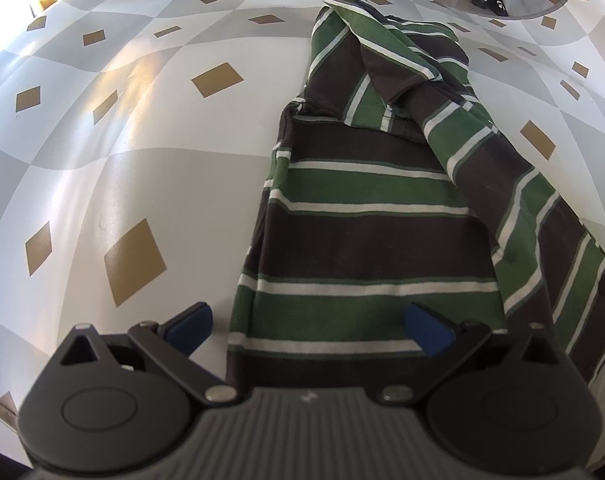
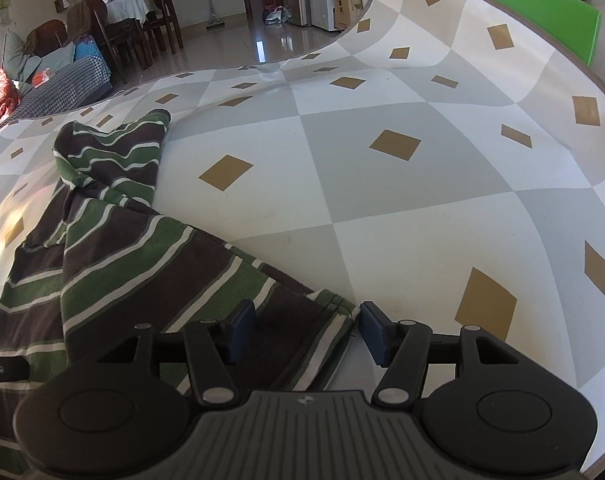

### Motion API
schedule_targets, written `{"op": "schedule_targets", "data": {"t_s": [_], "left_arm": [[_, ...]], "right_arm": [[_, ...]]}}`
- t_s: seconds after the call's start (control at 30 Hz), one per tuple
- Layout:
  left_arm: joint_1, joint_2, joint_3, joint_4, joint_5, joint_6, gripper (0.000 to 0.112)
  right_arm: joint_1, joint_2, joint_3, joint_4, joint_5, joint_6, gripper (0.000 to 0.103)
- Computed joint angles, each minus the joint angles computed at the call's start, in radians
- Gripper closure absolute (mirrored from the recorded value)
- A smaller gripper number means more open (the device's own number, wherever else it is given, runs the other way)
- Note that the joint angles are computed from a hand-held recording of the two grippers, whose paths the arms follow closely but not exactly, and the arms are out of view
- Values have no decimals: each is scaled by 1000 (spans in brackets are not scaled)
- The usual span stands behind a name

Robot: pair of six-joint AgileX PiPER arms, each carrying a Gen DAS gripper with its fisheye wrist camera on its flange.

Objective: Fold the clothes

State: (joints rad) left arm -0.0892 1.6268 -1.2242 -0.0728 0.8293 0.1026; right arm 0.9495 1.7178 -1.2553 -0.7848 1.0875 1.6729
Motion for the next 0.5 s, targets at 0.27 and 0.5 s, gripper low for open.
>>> {"op": "schedule_targets", "data": {"t_s": [0.27,0.5], "left_arm": [[3,-14,28,-8,-32,10,9],[12,-26,51,-28,-56,35,9]], "right_arm": [[32,50,-30,-52,-13,-67,76],[21,9,1,-57,-101,-7,95]]}}
